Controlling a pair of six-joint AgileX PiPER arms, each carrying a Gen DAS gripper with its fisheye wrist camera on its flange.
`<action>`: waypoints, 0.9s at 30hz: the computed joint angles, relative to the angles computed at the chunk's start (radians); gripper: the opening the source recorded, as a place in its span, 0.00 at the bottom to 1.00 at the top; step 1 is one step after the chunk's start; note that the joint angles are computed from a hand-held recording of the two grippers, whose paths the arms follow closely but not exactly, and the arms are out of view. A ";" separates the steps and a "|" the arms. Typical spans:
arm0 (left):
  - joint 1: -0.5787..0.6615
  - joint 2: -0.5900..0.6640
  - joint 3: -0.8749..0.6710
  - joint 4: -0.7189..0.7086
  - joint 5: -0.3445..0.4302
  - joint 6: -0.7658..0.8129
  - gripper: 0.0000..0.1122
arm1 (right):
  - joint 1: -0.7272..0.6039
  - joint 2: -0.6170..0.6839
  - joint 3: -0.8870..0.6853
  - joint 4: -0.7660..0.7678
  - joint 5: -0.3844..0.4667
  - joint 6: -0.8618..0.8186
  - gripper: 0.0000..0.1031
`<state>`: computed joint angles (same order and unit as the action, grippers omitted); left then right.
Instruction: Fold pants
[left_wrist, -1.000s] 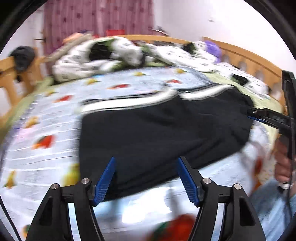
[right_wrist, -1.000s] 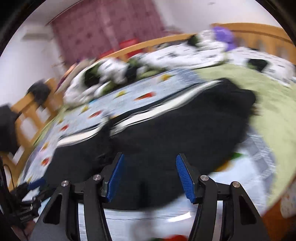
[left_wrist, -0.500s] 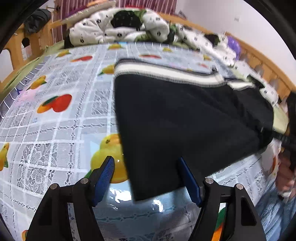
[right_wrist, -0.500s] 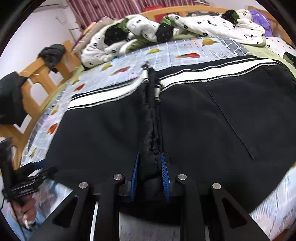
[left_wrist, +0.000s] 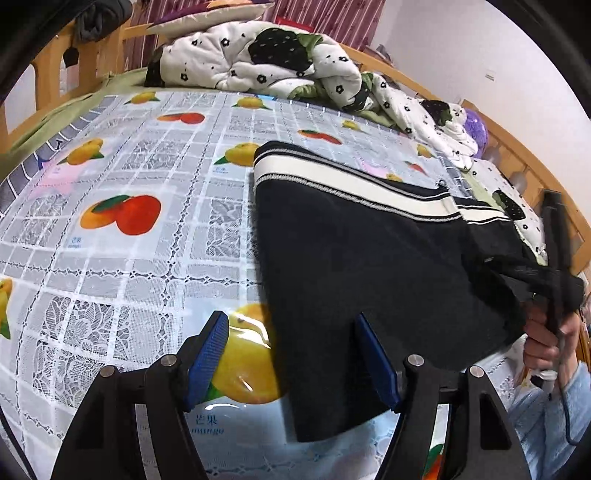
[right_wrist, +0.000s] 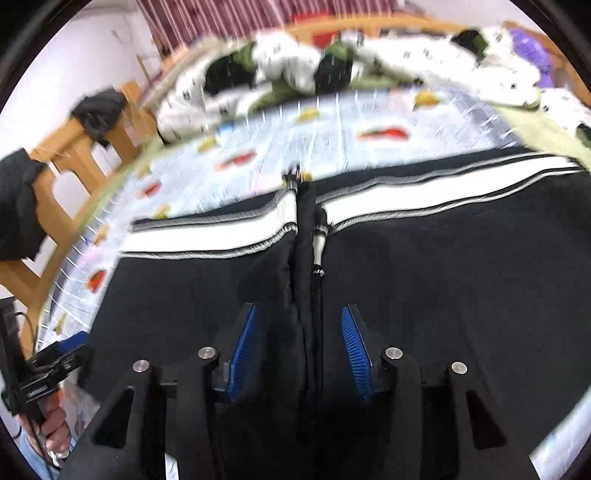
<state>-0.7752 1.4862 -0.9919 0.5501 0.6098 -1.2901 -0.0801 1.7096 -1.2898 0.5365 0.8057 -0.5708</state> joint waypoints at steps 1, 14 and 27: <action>0.005 0.010 -0.005 -0.021 0.004 0.024 0.63 | 0.032 0.046 -0.035 -0.056 0.007 0.039 0.17; 0.010 0.020 -0.054 -0.036 0.074 0.070 0.65 | -0.015 -0.156 0.144 -0.116 -0.139 -0.027 0.35; 0.127 0.072 -0.131 -0.204 -0.009 0.244 0.64 | -0.630 0.190 -0.329 -0.018 0.067 -0.108 0.64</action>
